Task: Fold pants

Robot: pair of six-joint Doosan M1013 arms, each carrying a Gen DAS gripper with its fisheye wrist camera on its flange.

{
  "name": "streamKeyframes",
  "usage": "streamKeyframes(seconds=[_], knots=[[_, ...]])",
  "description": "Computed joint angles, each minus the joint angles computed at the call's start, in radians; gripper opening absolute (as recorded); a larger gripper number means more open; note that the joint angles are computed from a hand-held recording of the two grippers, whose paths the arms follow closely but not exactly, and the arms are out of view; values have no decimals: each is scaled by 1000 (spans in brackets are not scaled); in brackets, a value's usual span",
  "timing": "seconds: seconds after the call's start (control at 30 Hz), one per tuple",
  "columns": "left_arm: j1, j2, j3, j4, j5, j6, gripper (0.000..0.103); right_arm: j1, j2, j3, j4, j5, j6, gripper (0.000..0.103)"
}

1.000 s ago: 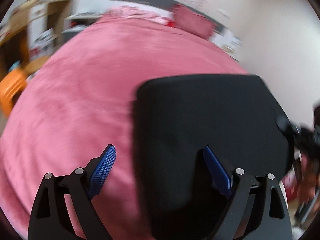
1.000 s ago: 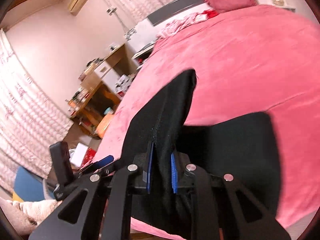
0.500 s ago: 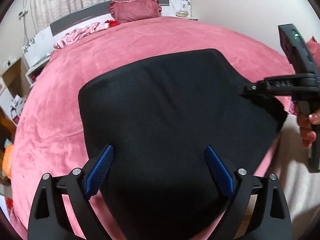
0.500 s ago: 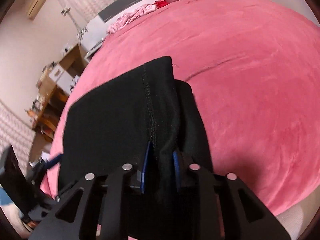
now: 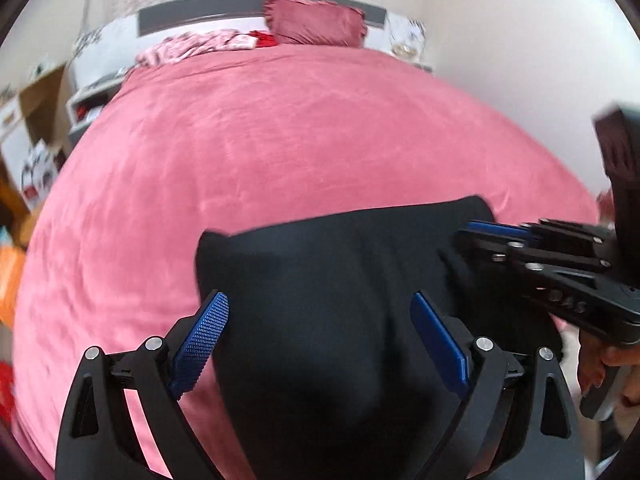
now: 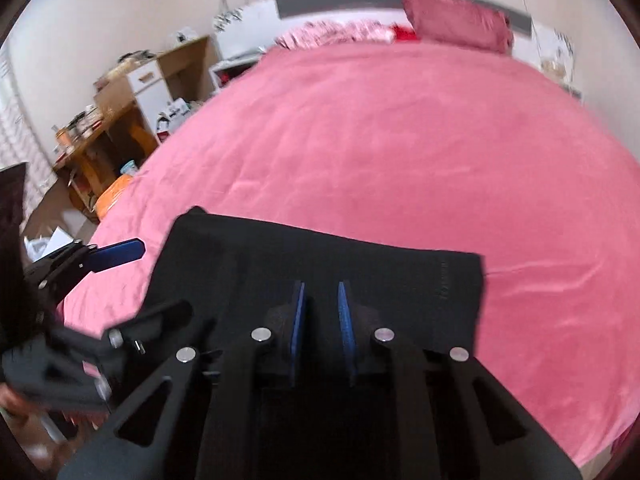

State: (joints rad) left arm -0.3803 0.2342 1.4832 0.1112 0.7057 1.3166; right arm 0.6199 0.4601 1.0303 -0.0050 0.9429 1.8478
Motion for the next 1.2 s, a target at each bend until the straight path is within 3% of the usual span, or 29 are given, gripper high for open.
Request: streamKeyframes(seconds=[0.07,0.1,0.17,0.27,0.4,0.53,0.63,0.67,0.73,0.8,0.93,1.0,1.1,1.2], knots=[[-16,34,-31,77,38,-17,91,-10,19,-3,-19,14,19,12],[-22,59,-53,116,75,-27,91,-11,32,-13,-41,22,36,3],[-19,96,-73,135,100,-27,100,-9,48,-5,-152,13,107,0],[5,113,-63,52,31,-10,100,-17,44,32,-192,-57,180,0],[-4,99,-27,113,-29,-53,100,23,73,6,-370,-34,263,0],[-9,60,39,134,-116,-77,100,-10,32,67,-228,-151,219,0],[-23,35,71,211,-137,-121,100,-22,-15,106,-164,-171,237,2],[-29,23,89,248,-148,-150,100,-19,-30,116,-170,-170,252,9],[-48,-10,142,371,-176,-261,100,-2,-69,147,-220,-165,292,47],[-54,-34,180,398,-193,-312,100,18,-98,170,-264,-147,293,47],[-25,-60,206,186,-205,-263,100,48,-103,167,-316,2,315,48],[-25,-63,203,156,-182,-245,100,48,-101,166,-310,68,340,49],[-28,-66,198,118,-146,-214,100,38,-105,183,-291,91,375,58],[-19,-77,210,-2,-122,-128,100,14,-108,185,-220,108,365,63]])
